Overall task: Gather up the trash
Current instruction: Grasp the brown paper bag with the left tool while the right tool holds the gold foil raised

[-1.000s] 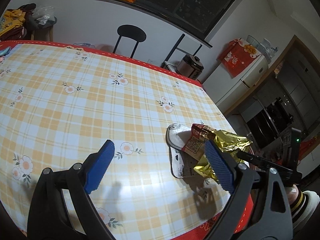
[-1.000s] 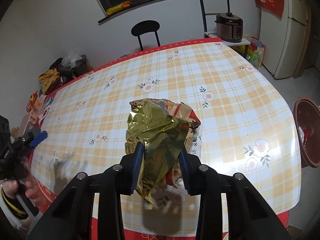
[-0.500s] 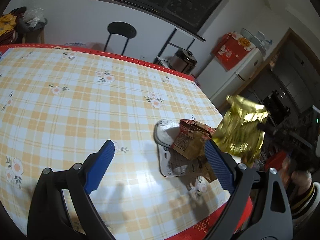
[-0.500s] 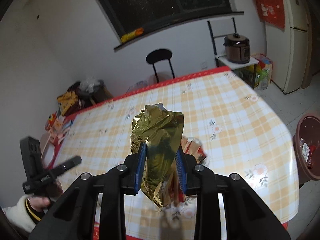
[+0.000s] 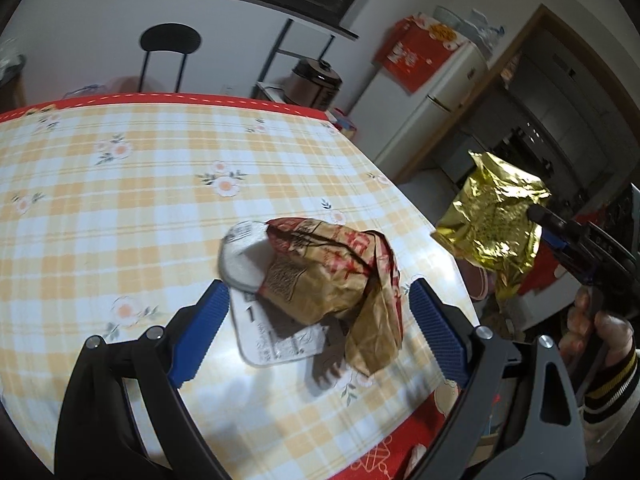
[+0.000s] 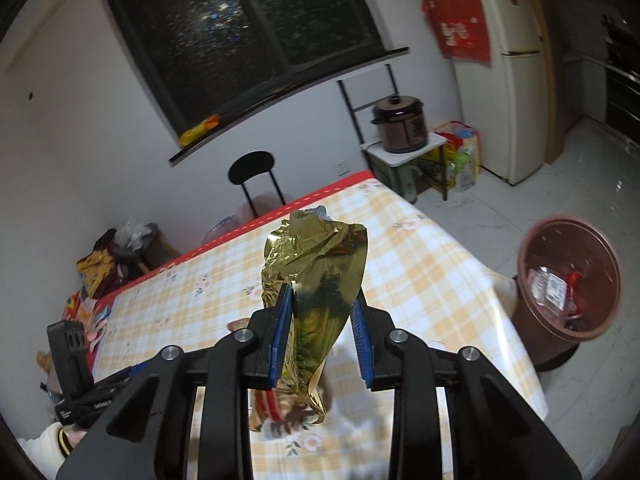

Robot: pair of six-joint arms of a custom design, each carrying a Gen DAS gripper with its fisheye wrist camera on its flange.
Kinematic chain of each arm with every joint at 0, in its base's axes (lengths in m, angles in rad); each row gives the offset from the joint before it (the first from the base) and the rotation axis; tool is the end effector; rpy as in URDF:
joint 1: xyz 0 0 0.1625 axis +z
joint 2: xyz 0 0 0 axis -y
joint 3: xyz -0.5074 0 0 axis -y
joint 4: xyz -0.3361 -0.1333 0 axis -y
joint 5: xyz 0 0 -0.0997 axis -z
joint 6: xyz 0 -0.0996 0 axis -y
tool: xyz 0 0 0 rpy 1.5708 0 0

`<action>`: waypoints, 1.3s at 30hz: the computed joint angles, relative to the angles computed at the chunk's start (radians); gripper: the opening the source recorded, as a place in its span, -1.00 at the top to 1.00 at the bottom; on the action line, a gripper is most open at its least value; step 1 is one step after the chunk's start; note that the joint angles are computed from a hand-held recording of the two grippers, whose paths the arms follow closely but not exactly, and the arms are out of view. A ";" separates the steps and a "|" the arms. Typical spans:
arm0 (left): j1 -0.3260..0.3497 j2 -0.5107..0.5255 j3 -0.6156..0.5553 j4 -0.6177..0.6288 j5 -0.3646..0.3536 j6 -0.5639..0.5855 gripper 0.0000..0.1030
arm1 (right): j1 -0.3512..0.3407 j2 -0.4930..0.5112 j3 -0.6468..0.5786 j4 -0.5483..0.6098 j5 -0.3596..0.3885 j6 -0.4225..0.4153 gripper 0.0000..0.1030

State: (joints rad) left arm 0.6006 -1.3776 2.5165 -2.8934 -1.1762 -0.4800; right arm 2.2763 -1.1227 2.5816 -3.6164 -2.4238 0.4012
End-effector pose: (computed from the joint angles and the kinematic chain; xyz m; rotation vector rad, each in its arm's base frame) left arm -0.1942 -0.3410 0.2830 0.6540 2.8356 -0.5863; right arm 0.2886 -0.2490 0.2864 0.0388 -2.4607 1.2088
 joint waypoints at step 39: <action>0.162 0.329 -0.059 -0.178 -0.154 0.227 -0.41 | -0.021 -0.114 0.133 0.014 -0.071 0.127 0.43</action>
State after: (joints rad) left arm 0.7629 -1.0488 2.4574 -3.0714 -1.3301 -0.2526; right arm 2.2558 -1.2364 2.7151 -3.6023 -2.4949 0.5285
